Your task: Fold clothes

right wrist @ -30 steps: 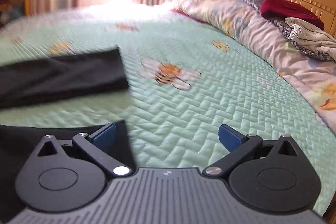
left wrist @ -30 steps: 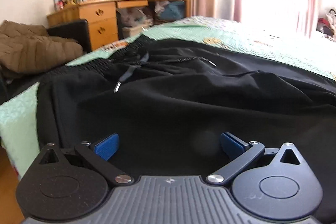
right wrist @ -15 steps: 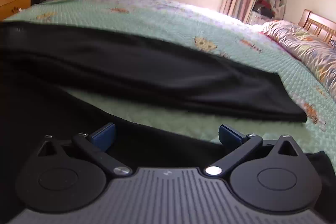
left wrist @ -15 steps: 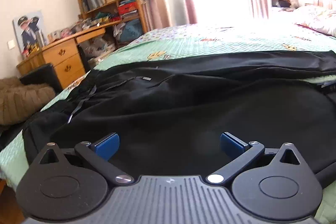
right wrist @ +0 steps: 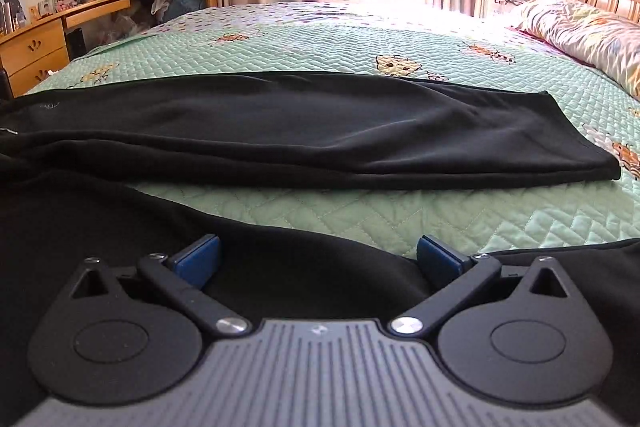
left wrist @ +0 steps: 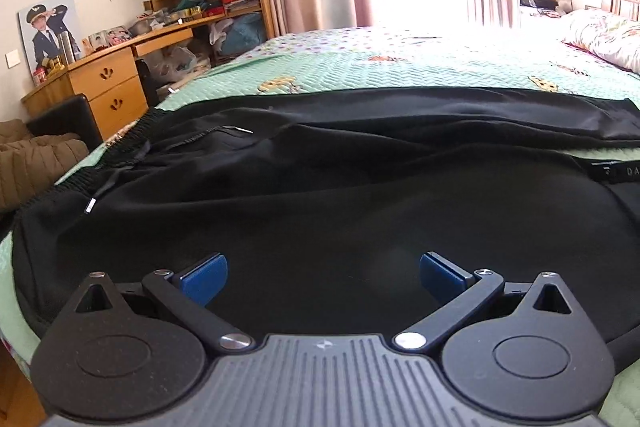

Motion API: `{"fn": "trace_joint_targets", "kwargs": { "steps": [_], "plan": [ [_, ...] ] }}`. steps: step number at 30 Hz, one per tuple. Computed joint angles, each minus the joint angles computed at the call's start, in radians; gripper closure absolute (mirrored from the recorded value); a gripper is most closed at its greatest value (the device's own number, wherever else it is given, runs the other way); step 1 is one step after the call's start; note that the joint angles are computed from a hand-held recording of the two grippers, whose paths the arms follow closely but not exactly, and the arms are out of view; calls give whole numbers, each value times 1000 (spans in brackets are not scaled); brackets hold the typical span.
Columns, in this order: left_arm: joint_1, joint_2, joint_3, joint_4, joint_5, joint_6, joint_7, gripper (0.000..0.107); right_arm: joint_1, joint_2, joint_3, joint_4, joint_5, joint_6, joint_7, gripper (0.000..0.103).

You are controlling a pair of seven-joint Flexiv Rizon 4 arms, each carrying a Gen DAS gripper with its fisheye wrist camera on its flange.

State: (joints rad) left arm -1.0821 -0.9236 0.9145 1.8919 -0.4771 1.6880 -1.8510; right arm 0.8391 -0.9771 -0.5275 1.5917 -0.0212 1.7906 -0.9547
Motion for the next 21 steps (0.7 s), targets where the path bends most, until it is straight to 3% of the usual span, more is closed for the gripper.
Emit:
{"fn": "trace_joint_targets", "kwargs": {
  "steps": [10,21],
  "plan": [
    [-25,-16,27,-27,29,-34,-37,4,-1,-4,-2,-3,-1,-1,1,0],
    [-86,-21,114,-24,125,-102,-141,4,-1,-8,-3,-7,0,-1,2,0]
  ]
}}
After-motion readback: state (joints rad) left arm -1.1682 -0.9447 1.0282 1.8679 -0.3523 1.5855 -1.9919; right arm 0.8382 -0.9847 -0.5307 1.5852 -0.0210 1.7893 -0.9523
